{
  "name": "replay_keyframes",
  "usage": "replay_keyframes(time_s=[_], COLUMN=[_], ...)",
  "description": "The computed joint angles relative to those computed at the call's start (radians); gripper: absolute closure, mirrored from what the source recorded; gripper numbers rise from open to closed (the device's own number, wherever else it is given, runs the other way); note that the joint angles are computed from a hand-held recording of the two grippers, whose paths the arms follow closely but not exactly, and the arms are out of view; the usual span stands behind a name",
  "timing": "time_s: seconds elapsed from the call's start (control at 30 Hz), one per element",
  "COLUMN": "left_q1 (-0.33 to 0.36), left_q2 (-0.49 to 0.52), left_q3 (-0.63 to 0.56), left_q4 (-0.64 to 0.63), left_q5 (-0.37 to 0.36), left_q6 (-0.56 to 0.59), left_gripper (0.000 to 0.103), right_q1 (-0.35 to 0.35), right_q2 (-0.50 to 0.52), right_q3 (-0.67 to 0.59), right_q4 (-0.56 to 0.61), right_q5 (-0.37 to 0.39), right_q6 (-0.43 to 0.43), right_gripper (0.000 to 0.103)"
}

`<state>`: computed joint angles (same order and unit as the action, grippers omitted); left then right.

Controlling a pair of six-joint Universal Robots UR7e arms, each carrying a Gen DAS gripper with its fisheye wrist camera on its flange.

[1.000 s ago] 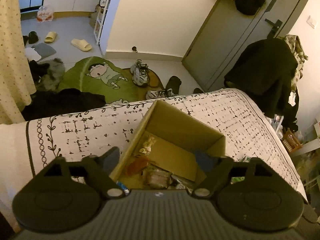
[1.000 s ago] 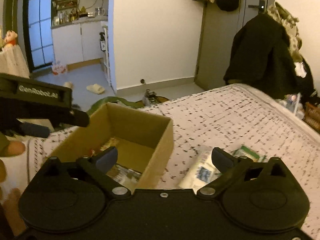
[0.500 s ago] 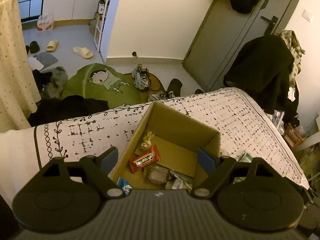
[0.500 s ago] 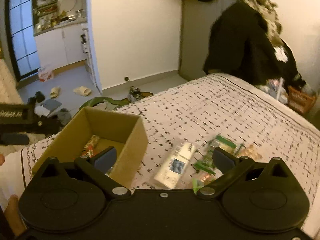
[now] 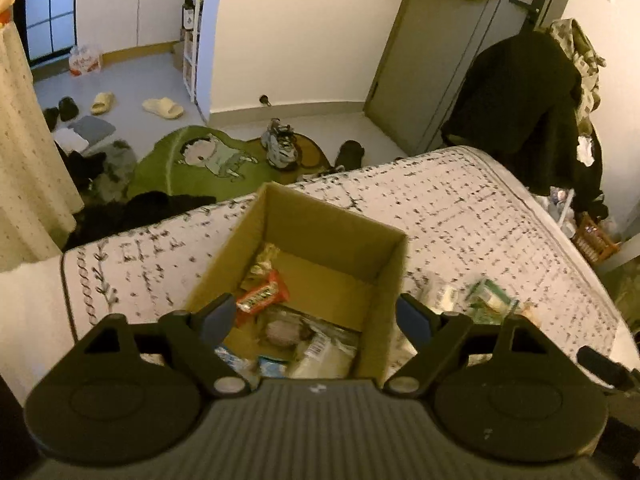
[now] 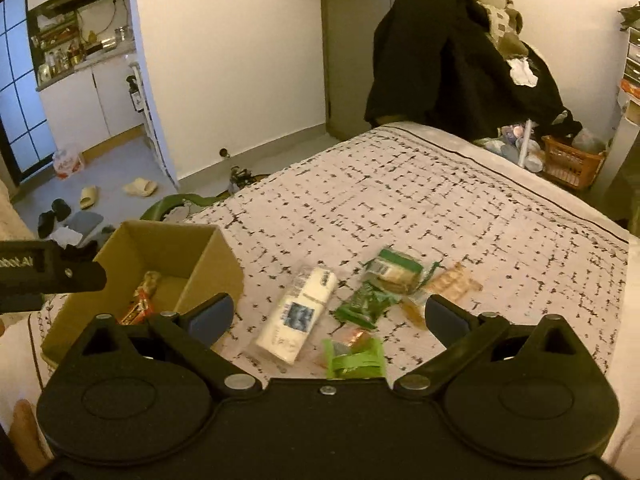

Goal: Organize snacks
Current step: 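Move both tools back toward the remaining snacks, then move the right tool to the lime-green bag and close on it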

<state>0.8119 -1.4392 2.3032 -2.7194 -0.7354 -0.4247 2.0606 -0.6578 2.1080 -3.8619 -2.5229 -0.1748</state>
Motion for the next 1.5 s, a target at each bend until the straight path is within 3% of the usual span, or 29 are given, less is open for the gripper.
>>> replay_keyframes(time_s=[0.07,0.27,0.47,0.57,0.8,0.93,1.0,1.17,1.23,1.3,1.37,1.5], left_q1=[-0.023,-0.061,-0.097,-0.097,-0.075,-0.079,-0.082,-0.056,-0.047,-0.041,-0.036,-0.034], left_q2=[0.013,0.044,0.093,0.128,0.176,0.216,0.238,0.293,0.316,0.333,0.353,0.37], left_q3=[0.006,0.01,0.029,0.005,-0.037,-0.018,-0.001,0.021,0.024,0.023,0.021,0.019], left_q4=[-0.005,-0.036,-0.165,-0.146,-0.035,-0.115,-0.187,-0.335,-0.385,-0.406,-0.443,-0.499], left_q5=[0.045,0.034,0.027,0.01,-0.065,-0.053,-0.037,-0.058,-0.055,-0.048,-0.033,-0.009], left_q6=[-0.011,0.009,0.073,0.086,0.019,0.058,0.101,0.209,0.245,0.251,0.266,0.269], left_gripper=[0.0,0.0,0.0,0.0,0.0,0.001,0.001,0.01,0.015,0.021,0.023,0.038], right_q1=[-0.005,-0.025,-0.096,-0.145,-0.211,-0.23,-0.252,-0.29,-0.3,-0.31,-0.328,-0.328], right_q2=[-0.011,-0.055,-0.134,-0.175,-0.203,-0.208,-0.219,-0.221,-0.212,-0.207,-0.216,-0.207], right_q3=[0.01,0.052,0.128,0.158,0.189,0.189,0.194,0.185,0.175,0.17,0.176,0.17], right_q4=[0.0,-0.02,-0.062,-0.039,-0.028,0.009,0.044,0.116,0.141,0.158,0.173,0.198], right_q5=[-0.005,-0.008,0.075,0.115,0.179,0.211,0.249,0.322,0.333,0.348,0.389,0.412], right_q6=[0.007,0.011,0.115,0.172,0.2,0.195,0.234,0.293,0.323,0.363,0.418,0.461], right_gripper=[0.0,0.0,0.0,0.0,0.0,0.001,0.009,0.014,0.02,0.034,0.041,0.044])
